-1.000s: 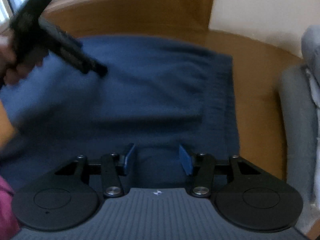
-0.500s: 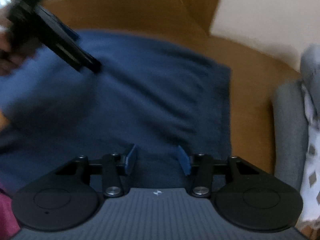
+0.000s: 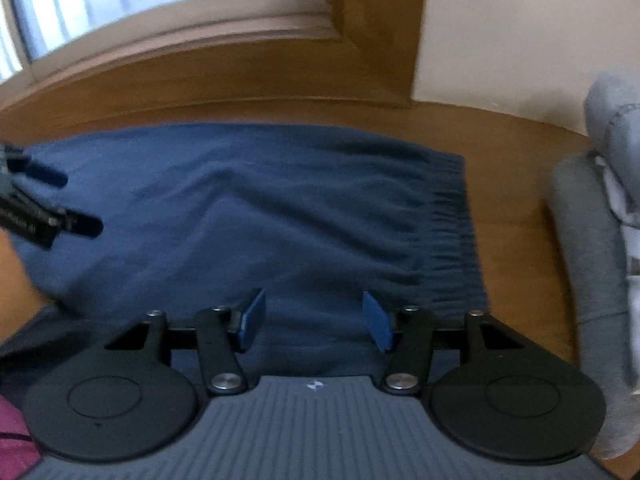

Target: Fold clothes

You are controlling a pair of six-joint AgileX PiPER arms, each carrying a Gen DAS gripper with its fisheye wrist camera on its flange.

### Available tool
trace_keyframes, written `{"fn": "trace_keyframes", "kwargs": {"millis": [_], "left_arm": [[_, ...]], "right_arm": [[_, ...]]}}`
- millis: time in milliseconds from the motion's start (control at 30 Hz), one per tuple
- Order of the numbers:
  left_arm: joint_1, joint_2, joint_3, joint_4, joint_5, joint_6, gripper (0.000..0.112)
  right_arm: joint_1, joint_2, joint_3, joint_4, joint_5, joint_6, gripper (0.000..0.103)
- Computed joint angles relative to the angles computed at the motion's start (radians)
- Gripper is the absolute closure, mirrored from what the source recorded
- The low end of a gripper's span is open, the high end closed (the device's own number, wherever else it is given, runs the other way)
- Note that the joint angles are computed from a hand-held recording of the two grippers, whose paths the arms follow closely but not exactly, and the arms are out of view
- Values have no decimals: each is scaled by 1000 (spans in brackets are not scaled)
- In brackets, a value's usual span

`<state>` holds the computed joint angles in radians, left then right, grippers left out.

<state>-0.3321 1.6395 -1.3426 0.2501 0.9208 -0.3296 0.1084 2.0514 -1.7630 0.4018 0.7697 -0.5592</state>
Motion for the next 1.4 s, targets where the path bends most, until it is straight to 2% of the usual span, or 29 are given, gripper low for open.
{"fn": "trace_keyframes", "kwargs": {"millis": [100,133,200,267,433,567,733,900,1000,1100,1300,1400], "left_arm": [[-38,-68,36,54,69,-133,14],[-64,-48,41,70,49,-179,14],[-122,-116,97,126,91,-315,14],[-188,-120,124,180,98,-438,14],[-339,-186,198,234,177,-631,14],[-442,-228,264,260,195,-746,14],[-601,-300,359,274,217,-884,14],[-845,-332,458,309,266,-1126,14],[-971,-262,495,359,231,-1263,14],[-1012,-145,484,393,152,-1291,14],[-1062,153,382,596,109,-1410,14],[-1023,188,356,619,39,-1433,16]], "right_arm": [[-4,-21,45,100,-10,-116,45],[-8,-29,63,136,-8,-167,45],[-19,-42,95,198,5,-263,41],[-29,-47,120,252,27,-352,39],[-24,-52,182,276,14,-483,39],[-57,-117,274,388,19,-597,38],[-88,-253,495,514,-66,-749,38],[-115,-445,789,642,-191,-871,32],[-141,-542,919,627,-242,-884,31],[-187,-594,998,567,-253,-860,31],[-289,-576,1039,547,-251,-823,31],[-313,-531,1021,588,-231,-857,30]]}}
